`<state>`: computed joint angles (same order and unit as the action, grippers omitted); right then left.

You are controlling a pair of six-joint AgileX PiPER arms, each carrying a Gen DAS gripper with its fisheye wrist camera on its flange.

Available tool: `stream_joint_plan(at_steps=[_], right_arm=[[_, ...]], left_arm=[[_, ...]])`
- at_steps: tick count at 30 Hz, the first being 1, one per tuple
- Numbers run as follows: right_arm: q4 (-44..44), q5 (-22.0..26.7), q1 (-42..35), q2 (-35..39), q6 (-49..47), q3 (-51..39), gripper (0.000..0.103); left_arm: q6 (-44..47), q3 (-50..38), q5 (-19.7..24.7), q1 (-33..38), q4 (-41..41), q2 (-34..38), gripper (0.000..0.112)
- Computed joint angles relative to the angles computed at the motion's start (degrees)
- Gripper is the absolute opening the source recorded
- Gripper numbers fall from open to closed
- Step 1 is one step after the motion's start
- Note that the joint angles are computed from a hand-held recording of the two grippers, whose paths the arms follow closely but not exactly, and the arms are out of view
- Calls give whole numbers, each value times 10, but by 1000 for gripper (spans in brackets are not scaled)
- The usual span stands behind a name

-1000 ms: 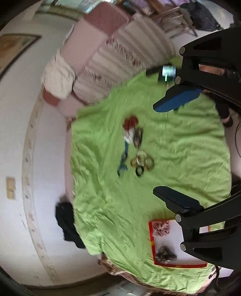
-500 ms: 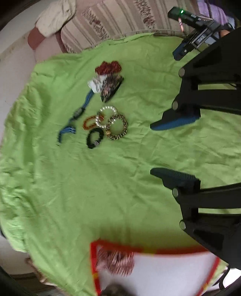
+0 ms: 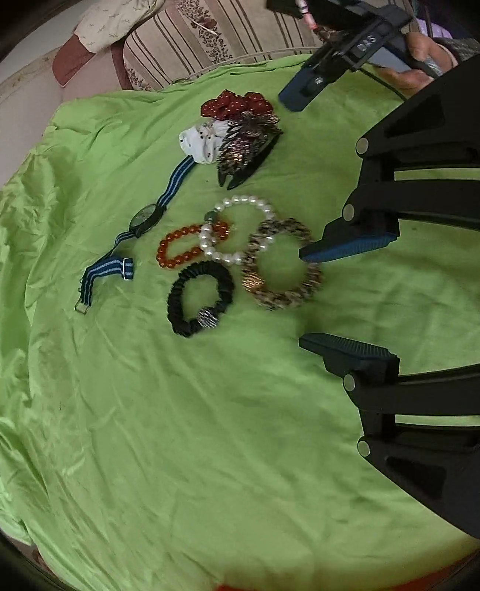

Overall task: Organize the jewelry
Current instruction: 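Grasp leopard-print bracelet with left tool while right tool grasps jeweled hair clip, then carry bracelet and hair clip to the tray and release both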

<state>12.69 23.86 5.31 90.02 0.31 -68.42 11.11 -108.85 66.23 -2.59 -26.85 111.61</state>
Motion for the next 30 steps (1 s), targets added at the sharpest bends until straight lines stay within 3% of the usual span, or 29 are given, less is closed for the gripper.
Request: stream_joint_plan(at_steps=[6, 10, 12, 13, 14, 15, 17, 19, 23, 28, 30], right_arm=[[-4, 26, 4, 83, -26, -87, 74], [-34, 29, 9, 114, -4, -117, 76], [-57, 34, 13, 122, 20, -123, 70], [-53, 39, 12, 126, 24, -126, 60], [-40, 39, 10, 124, 19, -123, 49], [-13, 38, 5, 118, 5, -117, 45], [35, 44, -3, 104, -19, -103, 38], [55, 43, -3, 82, -23, -80, 32], [79, 46, 6, 31, -25, -26, 30], [45, 36, 51, -63, 23, 86, 30], [-9, 35, 87, -113, 85, 138, 30]], left_arm=[[9, -41, 4, -6, -10, 36, 39], [4, -27, -18, -17, 1, 29, 41], [-3, -7, -38, -26, 20, 16, 41], [-10, -3, -46, -31, 32, 13, 32], [-22, 3, -50, -38, 52, 8, 13], [-21, 3, -44, -38, 52, 8, 4], [-13, 0, -17, -24, 17, 11, 5], [-11, 19, -22, -19, 15, -5, 5], [13, 64, -13, 12, -31, -51, 5], [67, 137, 12, 71, -97, -126, 5], [101, 182, 23, 104, -126, -164, 5]])
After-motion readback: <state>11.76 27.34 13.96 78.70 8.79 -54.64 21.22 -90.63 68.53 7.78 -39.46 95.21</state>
